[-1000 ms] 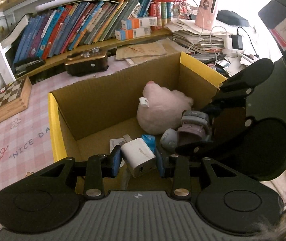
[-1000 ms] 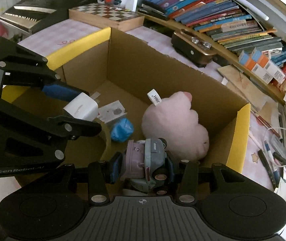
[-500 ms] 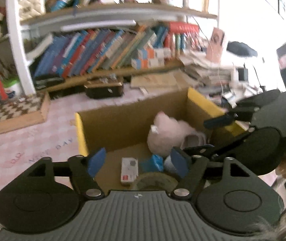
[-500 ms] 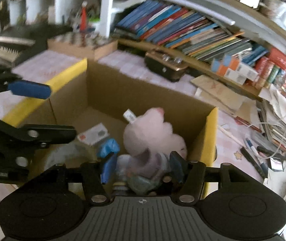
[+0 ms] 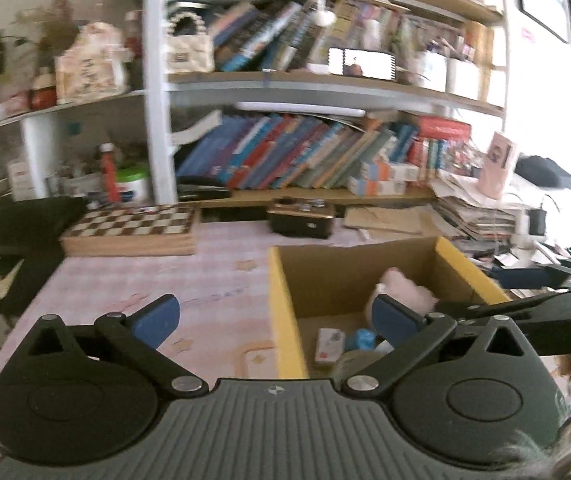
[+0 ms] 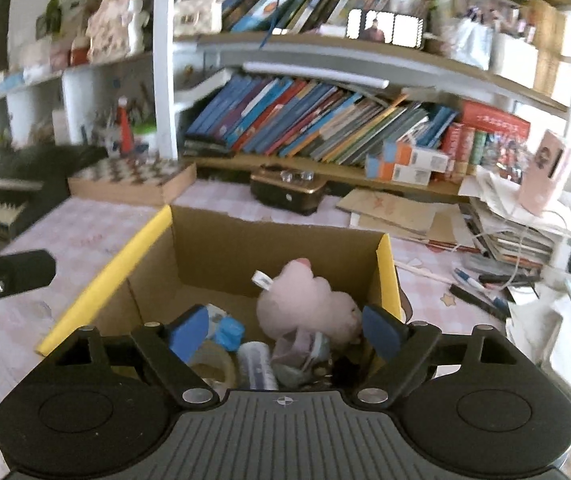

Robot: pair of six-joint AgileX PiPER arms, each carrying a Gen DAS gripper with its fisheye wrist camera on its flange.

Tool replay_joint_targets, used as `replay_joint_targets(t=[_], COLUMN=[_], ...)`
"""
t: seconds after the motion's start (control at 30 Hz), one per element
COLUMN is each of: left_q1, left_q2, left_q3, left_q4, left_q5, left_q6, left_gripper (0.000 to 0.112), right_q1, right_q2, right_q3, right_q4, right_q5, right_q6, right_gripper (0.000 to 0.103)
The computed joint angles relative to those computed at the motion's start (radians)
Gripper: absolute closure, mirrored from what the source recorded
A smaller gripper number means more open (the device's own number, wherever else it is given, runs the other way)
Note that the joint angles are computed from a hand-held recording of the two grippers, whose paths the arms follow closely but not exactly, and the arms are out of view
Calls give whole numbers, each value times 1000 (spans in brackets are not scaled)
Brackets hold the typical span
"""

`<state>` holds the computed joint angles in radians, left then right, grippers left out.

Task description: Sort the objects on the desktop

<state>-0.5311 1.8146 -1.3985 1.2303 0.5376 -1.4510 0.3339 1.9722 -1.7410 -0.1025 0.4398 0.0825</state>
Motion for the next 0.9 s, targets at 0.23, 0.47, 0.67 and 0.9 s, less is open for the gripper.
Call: replay_joint_targets(t=[0.23,0.47,0.67,0.9], left_q1=[-60,-73,-125,-167], left_q2=[-118,-294,-418,-536], left_q3=[216,430,591,706], left_q4=[154,132,109,49], left_q5=[179,161,175,152], left_q6=[-177,-249,-339,-289], left_gripper=[9,9,9,9], right_q1=[90,218,355,493], right_q2=[-141,-249,-330,-393], right_q3=[229,411,547,627], right_q4=[-346,-690,-847,-863], right_q5=[-68,3,83,167], right_q6=[452,899,1136,1209], right_gripper=[13,13,11,10])
